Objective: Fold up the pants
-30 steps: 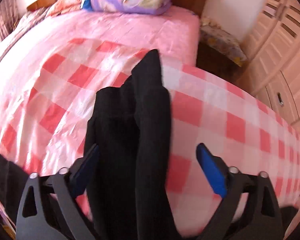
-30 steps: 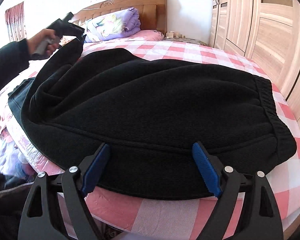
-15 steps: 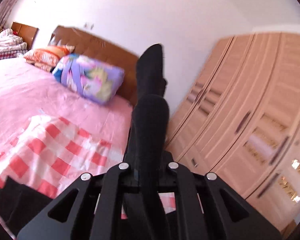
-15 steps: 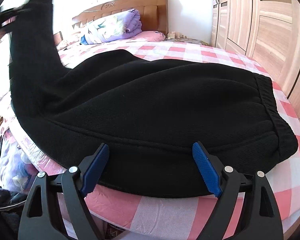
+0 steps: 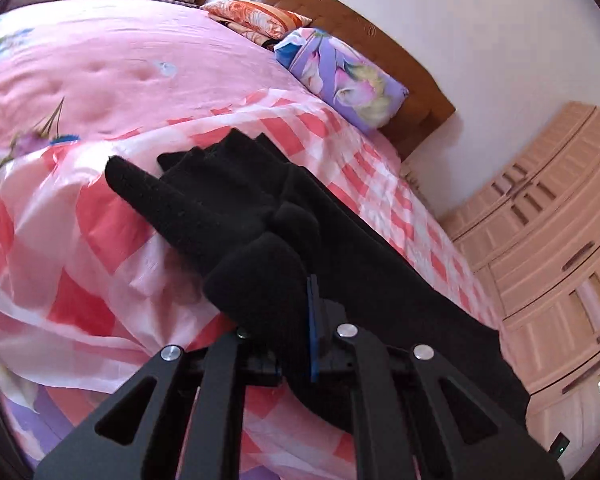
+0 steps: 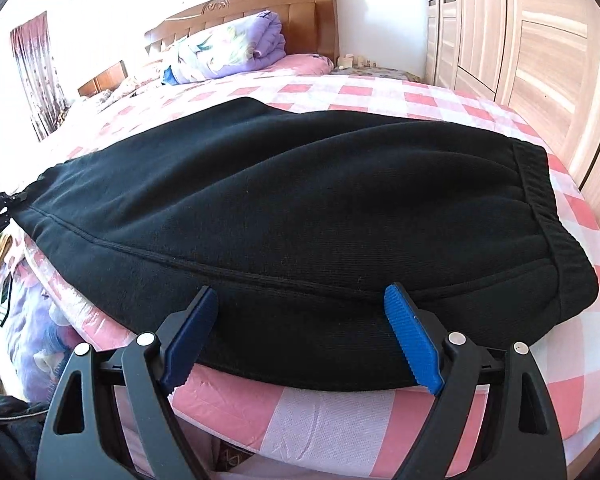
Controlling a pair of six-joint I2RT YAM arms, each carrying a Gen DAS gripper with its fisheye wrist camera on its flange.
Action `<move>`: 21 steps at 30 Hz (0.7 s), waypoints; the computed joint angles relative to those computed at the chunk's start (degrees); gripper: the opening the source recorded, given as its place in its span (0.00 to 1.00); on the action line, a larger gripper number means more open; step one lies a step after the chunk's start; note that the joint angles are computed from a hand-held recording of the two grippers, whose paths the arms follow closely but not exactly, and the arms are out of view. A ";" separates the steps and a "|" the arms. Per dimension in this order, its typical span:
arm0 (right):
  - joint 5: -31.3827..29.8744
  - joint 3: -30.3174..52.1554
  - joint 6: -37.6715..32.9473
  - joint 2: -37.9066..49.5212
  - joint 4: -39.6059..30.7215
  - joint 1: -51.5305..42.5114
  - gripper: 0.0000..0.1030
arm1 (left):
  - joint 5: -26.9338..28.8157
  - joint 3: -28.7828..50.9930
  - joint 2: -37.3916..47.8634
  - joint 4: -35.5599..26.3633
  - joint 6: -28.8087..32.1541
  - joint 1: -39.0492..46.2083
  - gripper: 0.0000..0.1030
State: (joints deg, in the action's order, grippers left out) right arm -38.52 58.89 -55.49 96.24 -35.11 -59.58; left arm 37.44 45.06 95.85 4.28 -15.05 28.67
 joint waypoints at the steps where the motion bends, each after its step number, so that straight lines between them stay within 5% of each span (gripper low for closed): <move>1: 0.20 -0.42 -0.02 -0.27 0.41 0.05 0.81 | 2.24 -1.13 0.11 1.64 -1.14 1.07 0.08; 4: 0.41 -1.06 -0.04 -0.63 1.20 0.06 0.81 | 4.73 0.67 2.35 2.33 -0.77 2.32 0.08; 8: 0.81 -1.17 -0.12 -0.87 1.11 0.22 0.81 | 9.03 1.25 -5.94 1.19 -0.80 1.47 0.08; 14: 0.58 -1.48 -0.04 -1.14 1.13 -0.17 0.81 | 10.65 0.12 -15.92 10.88 -1.13 -2.45 0.08; 19: 0.17 -0.95 -0.77 -0.62 0.53 -0.34 0.81 | -1.24 9.26 4.69 0.25 2.10 -2.39 0.09; 21: 0.27 -0.35 -1.64 -0.26 -0.47 -0.57 0.81 | -1.40 12.33 13.11 -2.51 2.22 -1.89 0.10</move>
